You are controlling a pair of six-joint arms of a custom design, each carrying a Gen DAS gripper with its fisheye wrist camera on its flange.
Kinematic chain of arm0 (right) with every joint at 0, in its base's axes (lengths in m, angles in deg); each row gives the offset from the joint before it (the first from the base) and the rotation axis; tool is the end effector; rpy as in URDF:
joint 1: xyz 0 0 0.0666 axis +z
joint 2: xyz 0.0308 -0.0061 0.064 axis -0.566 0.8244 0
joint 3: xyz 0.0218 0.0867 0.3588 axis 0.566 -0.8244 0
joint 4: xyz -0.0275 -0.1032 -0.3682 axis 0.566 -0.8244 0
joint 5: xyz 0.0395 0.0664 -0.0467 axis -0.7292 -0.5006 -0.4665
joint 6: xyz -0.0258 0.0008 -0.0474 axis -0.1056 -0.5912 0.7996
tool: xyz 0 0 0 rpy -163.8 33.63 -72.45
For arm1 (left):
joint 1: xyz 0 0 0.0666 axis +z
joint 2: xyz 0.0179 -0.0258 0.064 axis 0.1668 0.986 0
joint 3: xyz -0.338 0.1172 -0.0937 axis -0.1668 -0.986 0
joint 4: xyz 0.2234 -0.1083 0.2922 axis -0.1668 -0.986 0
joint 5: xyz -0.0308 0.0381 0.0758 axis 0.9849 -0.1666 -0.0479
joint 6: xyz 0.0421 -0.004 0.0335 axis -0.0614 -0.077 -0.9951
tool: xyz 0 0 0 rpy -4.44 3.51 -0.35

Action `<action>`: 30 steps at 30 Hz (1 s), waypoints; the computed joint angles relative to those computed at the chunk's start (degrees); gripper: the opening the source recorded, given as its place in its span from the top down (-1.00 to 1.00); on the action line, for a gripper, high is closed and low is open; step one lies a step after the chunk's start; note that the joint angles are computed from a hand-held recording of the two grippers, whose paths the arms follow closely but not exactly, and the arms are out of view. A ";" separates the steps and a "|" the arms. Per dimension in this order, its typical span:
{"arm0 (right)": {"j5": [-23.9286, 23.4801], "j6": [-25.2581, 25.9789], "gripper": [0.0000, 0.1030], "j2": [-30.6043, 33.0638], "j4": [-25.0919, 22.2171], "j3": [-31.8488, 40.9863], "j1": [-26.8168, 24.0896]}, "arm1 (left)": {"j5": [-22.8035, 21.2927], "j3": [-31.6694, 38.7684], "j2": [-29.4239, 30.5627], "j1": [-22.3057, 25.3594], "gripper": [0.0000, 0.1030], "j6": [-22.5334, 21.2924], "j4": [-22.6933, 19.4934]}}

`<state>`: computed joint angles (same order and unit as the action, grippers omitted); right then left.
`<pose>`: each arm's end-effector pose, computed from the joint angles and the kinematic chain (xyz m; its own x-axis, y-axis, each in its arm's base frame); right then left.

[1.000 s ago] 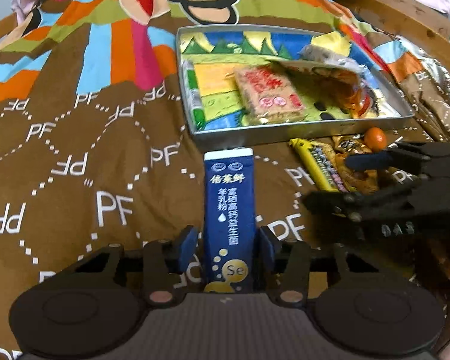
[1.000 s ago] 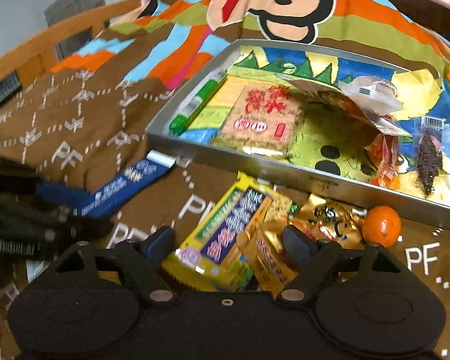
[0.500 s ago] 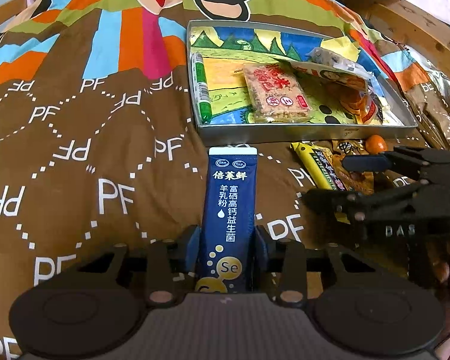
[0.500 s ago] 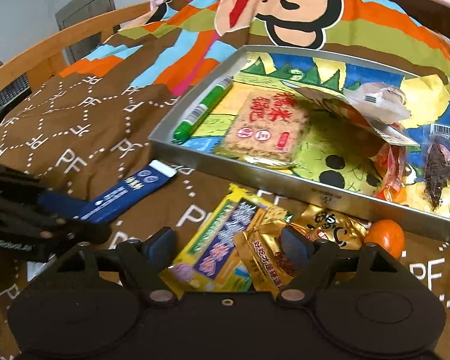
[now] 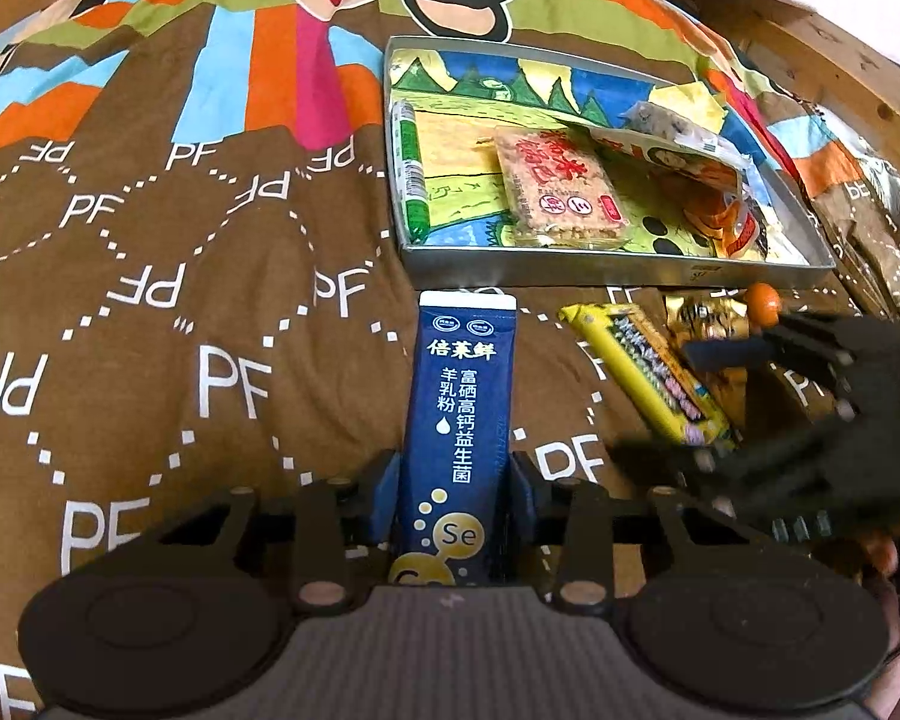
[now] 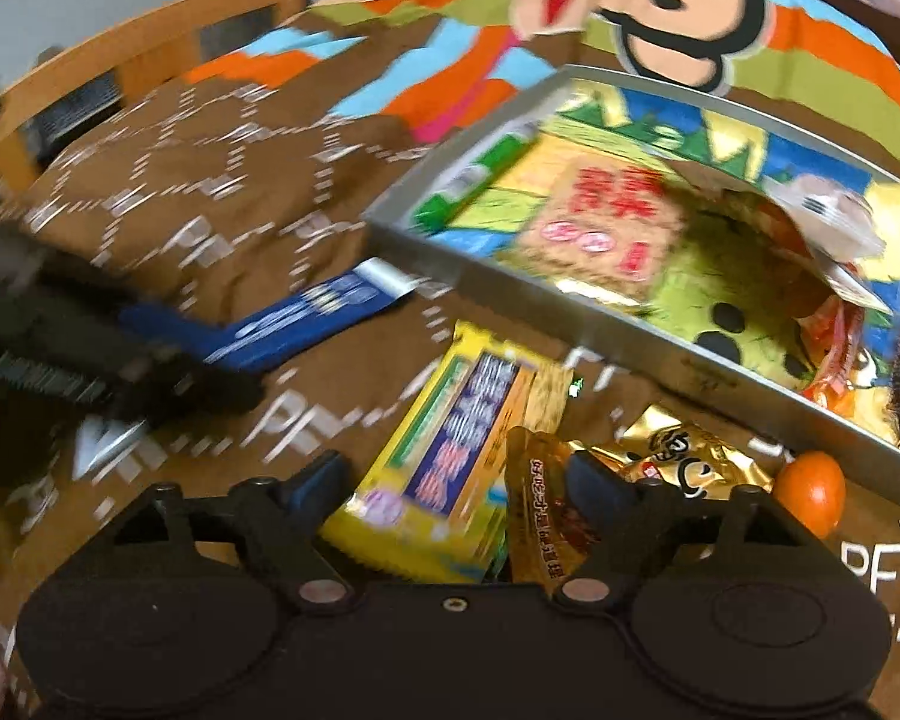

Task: Organize snacks
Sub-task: 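Grasp the blue stick with the left tool while the right tool closes on the yellow pack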

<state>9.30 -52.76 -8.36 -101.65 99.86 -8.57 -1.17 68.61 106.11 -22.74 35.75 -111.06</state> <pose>0.4206 0.2147 0.4439 -0.6454 -0.4811 -0.5934 -0.6696 0.7301 0.1363 0.3813 -0.2374 0.4863 -0.8813 0.0333 -0.4713 0.1070 0.9857 -0.1305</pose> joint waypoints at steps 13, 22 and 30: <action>-0.24 -4.94 -0.48 -5.42 1.09 -3.49 1.89 | 1.03 1.17 -0.21 -0.71 0.23 3.89 -3.09; -7.13 -25.94 -0.68 0.21 4.35 0.13 -1.70 | 1.62 0.73 -0.80 0.36 0.24 10.02 -3.46; 2.57 -24.02 -0.80 2.31 3.36 2.20 2.78 | 2.74 0.18 -1.07 0.87 0.26 11.68 -3.08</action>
